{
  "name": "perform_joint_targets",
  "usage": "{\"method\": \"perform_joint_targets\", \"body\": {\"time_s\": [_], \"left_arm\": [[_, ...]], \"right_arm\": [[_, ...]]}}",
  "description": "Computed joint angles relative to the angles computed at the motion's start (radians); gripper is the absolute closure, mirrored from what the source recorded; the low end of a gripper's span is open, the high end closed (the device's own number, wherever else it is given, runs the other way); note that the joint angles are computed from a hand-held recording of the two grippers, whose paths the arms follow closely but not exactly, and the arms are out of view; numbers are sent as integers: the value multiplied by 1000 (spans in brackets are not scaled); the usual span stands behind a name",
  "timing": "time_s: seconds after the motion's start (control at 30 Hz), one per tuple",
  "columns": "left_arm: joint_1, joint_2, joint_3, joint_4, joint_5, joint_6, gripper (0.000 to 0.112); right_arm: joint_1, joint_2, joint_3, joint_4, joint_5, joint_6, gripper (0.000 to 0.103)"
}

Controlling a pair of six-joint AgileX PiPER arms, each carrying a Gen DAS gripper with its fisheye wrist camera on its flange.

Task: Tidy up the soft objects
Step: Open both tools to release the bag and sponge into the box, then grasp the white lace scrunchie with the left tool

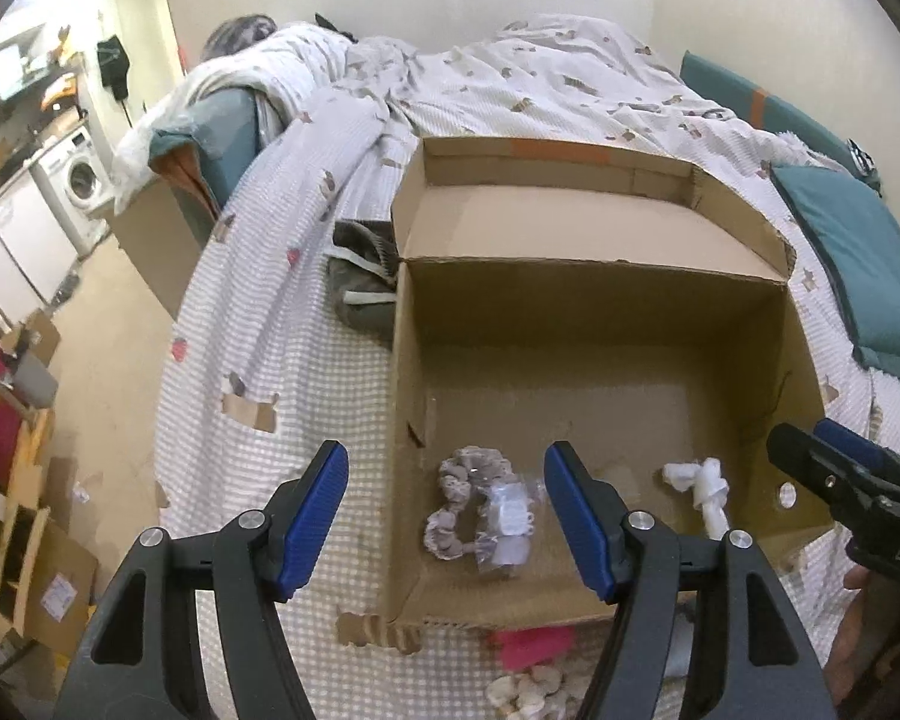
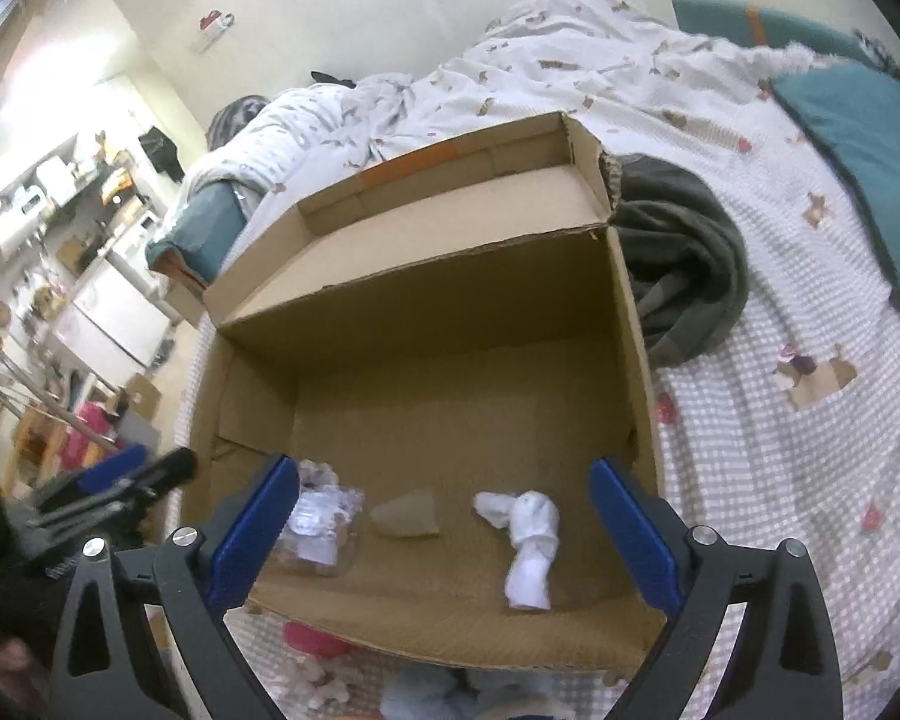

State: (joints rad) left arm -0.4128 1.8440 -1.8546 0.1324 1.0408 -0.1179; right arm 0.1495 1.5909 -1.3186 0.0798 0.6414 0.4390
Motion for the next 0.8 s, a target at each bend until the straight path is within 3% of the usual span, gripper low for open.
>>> {"method": "perform_joint_targets", "body": {"time_s": [0.33,0.63,0.8], "left_arm": [[15,-102,130,-14,-19,2,47],[21,-177,220,-23,-27,-7,47],[15,-219,274,-27,-32,-15,47]], "right_arm": [[56,-61,49,-116,23,102,0],[51,-148,135,-44,40,79,0],[83,-201,171,-153,69,177,0]]}}
